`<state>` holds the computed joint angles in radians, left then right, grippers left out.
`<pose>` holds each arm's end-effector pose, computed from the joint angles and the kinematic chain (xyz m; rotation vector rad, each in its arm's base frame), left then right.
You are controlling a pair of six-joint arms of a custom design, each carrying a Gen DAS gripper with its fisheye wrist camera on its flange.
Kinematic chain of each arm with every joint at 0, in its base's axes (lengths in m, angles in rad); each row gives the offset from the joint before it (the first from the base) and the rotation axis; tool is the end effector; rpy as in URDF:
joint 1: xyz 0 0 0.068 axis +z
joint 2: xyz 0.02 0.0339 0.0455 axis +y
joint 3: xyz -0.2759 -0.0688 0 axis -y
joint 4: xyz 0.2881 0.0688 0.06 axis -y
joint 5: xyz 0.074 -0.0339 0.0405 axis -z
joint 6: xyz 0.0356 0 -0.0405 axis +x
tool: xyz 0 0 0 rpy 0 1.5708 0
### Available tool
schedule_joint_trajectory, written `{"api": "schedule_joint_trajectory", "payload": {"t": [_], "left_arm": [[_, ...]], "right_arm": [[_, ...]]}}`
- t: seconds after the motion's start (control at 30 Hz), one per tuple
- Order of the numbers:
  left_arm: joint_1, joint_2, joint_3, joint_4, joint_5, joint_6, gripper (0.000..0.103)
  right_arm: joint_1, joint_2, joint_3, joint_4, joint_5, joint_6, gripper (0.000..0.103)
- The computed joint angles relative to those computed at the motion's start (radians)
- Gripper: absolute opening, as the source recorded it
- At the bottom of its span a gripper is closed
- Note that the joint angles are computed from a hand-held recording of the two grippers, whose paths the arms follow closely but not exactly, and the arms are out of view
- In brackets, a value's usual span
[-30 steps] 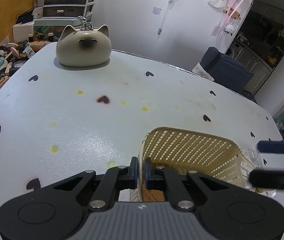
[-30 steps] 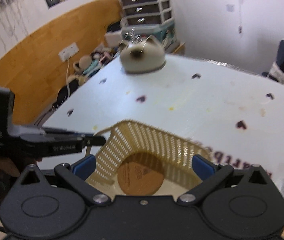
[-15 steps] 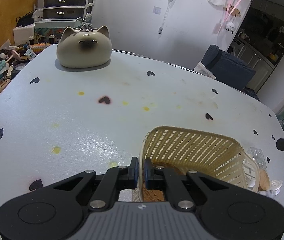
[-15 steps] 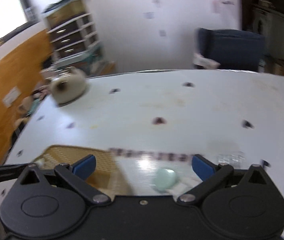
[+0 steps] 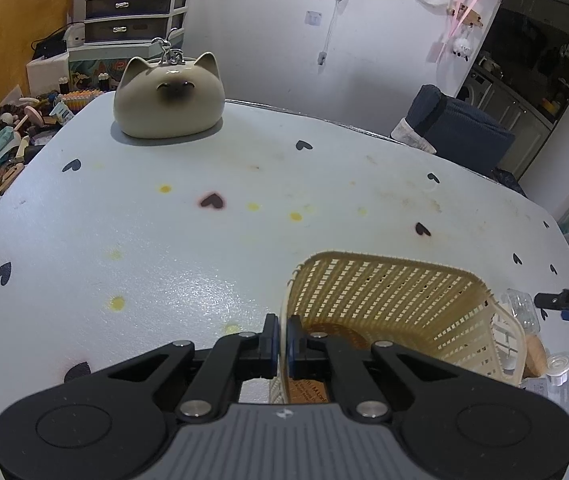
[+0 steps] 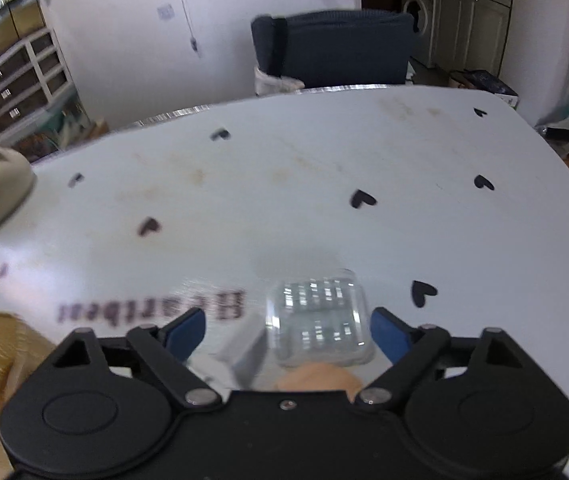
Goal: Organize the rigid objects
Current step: 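Grasp the clear plastic box with the right tool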
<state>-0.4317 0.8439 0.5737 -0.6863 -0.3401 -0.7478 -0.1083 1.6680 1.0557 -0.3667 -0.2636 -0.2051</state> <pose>0.1796 -0.0697 0.2127 -0.5170 2.3969 -0.0825 0.3763 -0.0316 0.1817 -0.2228 2.5028 0.2093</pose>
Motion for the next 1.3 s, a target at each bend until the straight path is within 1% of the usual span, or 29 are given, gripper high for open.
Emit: {"api": "schedule_joint_trajectory", "payload": {"t": [0.07, 0.3, 0.5, 0.63, 0.73, 0.83, 1.03, 1.13, 1.3], "left_arm": [[0.001, 0.001, 0.000, 0.001, 0.000, -0.001, 0.004], [-0.003, 0.003, 0.001, 0.000, -0.004, -0.009, 0.004], [-0.009, 0.007, 0.003, -0.005, -0.009, -0.014, 0.004], [-0.006, 0.006, 0.004, -0.007, -0.008, -0.012, 0.004], [-0.006, 0.005, 0.003, -0.005, -0.007, -0.013, 0.004], [-0.004, 0.005, 0.003, -0.004, -0.006, -0.013, 0.004], [-0.001, 0.003, 0.001, -0.003, -0.003, -0.012, 0.004], [0.003, 0.003, 0.000, 0.001, 0.001, -0.009, 0.004], [0.005, 0.002, -0.001, 0.003, 0.002, -0.007, 0.004]], "right_arm": [[0.006, 0.046, 0.033, -0.009, 0.029, -0.025, 0.082], [0.023, 0.165, 0.127, -0.082, 0.088, -0.119, 0.081], [0.041, 0.231, 0.183, -0.096, 0.104, -0.095, 0.081], [0.051, 0.259, 0.201, -0.098, 0.116, -0.070, 0.079], [0.053, 0.257, 0.191, -0.080, 0.118, -0.059, 0.079], [0.050, 0.249, 0.182, -0.070, 0.121, -0.053, 0.073], [0.039, 0.222, 0.156, -0.060, 0.118, -0.038, 0.073], [0.032, 0.169, 0.121, -0.045, 0.088, -0.018, 0.073], [0.031, 0.032, 0.053, -0.040, 0.005, 0.018, 0.073]]}}
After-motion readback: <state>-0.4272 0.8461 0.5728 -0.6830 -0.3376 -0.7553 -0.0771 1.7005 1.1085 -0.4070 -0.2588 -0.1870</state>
